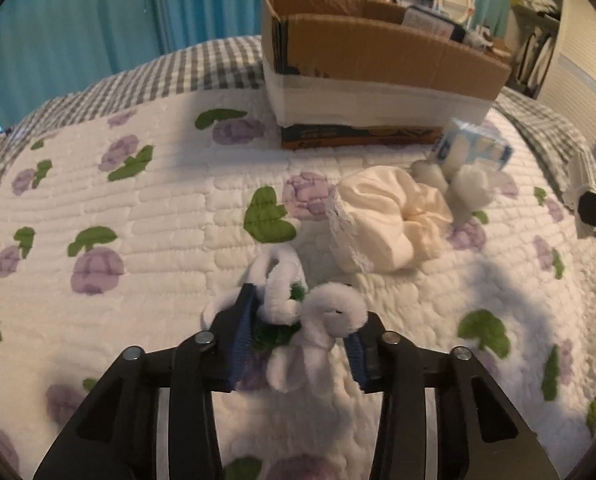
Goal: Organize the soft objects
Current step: 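Grasp the beige cloth pouch with the right gripper while the left grasps the pipe-cleaner bunny, then drop the bunny and pouch into the cardboard box, opening both grippers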
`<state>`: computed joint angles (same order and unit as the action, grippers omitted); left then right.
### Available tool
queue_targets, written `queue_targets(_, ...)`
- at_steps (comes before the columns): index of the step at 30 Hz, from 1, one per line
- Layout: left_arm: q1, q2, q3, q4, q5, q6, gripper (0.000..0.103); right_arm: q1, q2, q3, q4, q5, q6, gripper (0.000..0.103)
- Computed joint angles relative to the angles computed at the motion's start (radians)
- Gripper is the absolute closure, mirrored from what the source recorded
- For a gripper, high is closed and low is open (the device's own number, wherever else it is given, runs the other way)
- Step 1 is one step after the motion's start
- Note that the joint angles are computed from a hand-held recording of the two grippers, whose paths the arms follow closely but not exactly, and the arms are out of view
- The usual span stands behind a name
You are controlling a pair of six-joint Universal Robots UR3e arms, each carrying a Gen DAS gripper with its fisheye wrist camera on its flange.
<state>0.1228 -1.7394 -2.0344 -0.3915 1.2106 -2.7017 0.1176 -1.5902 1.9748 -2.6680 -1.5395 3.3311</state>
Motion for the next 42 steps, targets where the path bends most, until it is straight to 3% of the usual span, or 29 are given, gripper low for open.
queue_targets(3,0.028,0.103,-0.015,-0.059,-0.024,-0.001,0.074,0.021,-0.03,-0.03,0.033,-0.018,0.0,0.064)
queue_targets(8,0.081,0.273,0.04,-0.19,-0.151,0.018,0.074,0.041,-0.05,-0.137,0.097,-0.042,-0.013,0.064)
queue_targets(11,0.072,0.268,0.169,-0.27,-0.215,0.004,0.074,0.05,-0.023,-0.238,0.132,-0.055,-0.029,0.064)
queue_targets(16,-0.03,0.101,0.451,-0.267,-0.2,-0.076,0.074,0.029,0.085,-0.462,0.189,-0.044,-0.077,0.064)
queue_targets(19,-0.103,-0.063,0.668,-0.281,-0.136,-0.136,0.074,-0.005,0.199,-0.656,0.263,-0.011,-0.117,0.064)
queue_targets(22,-0.16,-0.239,0.891,-0.295,-0.066,-0.14,0.074,-0.037,0.36,-0.897,0.35,0.017,-0.152,0.064)
queue_targets(25,-0.183,-0.378,1.063,-0.323,-0.052,-0.139,0.073,-0.078,0.495,-1.083,0.406,0.068,-0.152,0.064)
queue_targets(28,-0.206,-0.507,1.216,-0.337,-0.015,-0.143,0.068,-0.11,0.643,-1.265,0.451,0.106,-0.141,0.061)
queue_targets(29,-0.217,-0.557,1.277,-0.346,0.013,-0.145,0.051,-0.114,0.677,-1.306,0.462,0.103,-0.135,0.055)
queue_targets(30,-0.223,-0.581,1.297,-0.329,0.03,-0.154,0.032,-0.116,0.734,-1.374,0.473,0.091,-0.123,0.038)
queue_targets(31,-0.226,-0.6,1.291,-0.281,0.046,-0.167,0.031,-0.119,0.761,-1.401,0.471,0.089,-0.118,0.026)
queue_targets(36,-0.22,-0.653,1.307,-0.243,0.061,-0.179,0.031,-0.135,0.787,-1.371,0.416,0.083,-0.106,0.025)
queue_targets(40,-0.205,-0.575,1.205,-0.216,0.056,-0.177,0.031,-0.137,0.697,-1.233,0.363,0.062,-0.097,0.025)
queue_targets(42,-0.202,-0.508,1.148,-0.21,0.056,-0.183,0.031,-0.124,0.659,-1.237,0.406,0.028,-0.104,0.025)
